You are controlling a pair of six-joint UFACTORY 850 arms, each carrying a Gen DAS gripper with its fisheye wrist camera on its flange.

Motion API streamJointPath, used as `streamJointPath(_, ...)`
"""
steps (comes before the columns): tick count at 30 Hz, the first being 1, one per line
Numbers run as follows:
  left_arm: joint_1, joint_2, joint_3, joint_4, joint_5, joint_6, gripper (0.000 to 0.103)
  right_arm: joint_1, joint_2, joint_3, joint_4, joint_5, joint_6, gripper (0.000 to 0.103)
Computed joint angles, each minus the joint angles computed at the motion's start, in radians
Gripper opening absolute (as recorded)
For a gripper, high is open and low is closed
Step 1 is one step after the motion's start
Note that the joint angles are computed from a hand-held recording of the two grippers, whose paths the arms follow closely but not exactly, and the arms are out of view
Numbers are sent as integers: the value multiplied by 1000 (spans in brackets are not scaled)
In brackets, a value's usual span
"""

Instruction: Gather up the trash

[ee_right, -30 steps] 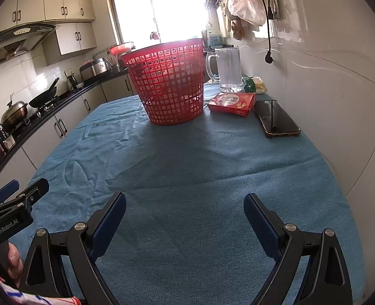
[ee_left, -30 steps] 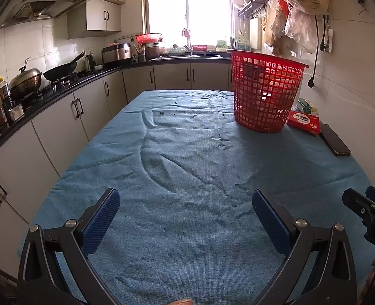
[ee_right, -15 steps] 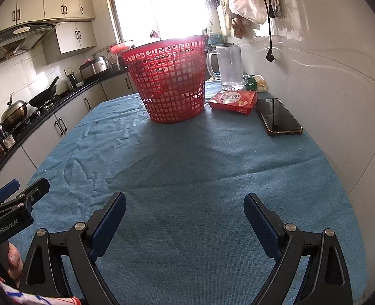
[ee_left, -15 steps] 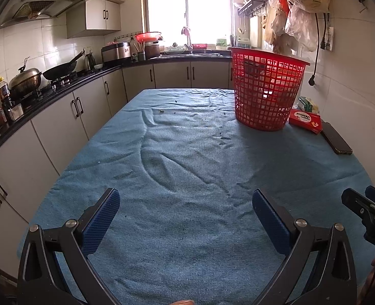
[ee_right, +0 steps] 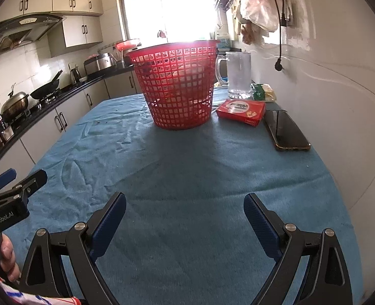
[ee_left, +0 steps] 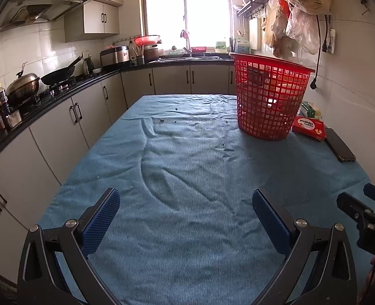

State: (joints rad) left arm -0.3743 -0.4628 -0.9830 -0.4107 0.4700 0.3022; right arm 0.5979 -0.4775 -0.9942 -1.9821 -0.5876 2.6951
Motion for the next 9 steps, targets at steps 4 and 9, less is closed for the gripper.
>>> streamJointPath(4,4,-19,-34,8,-23,-4,103,-14,-18,-25,-2,26,-22,96)
streamJointPath(9,2,-42,-65,-19,-37,34,103,-25,-34,-44,-10,51,-24,96)
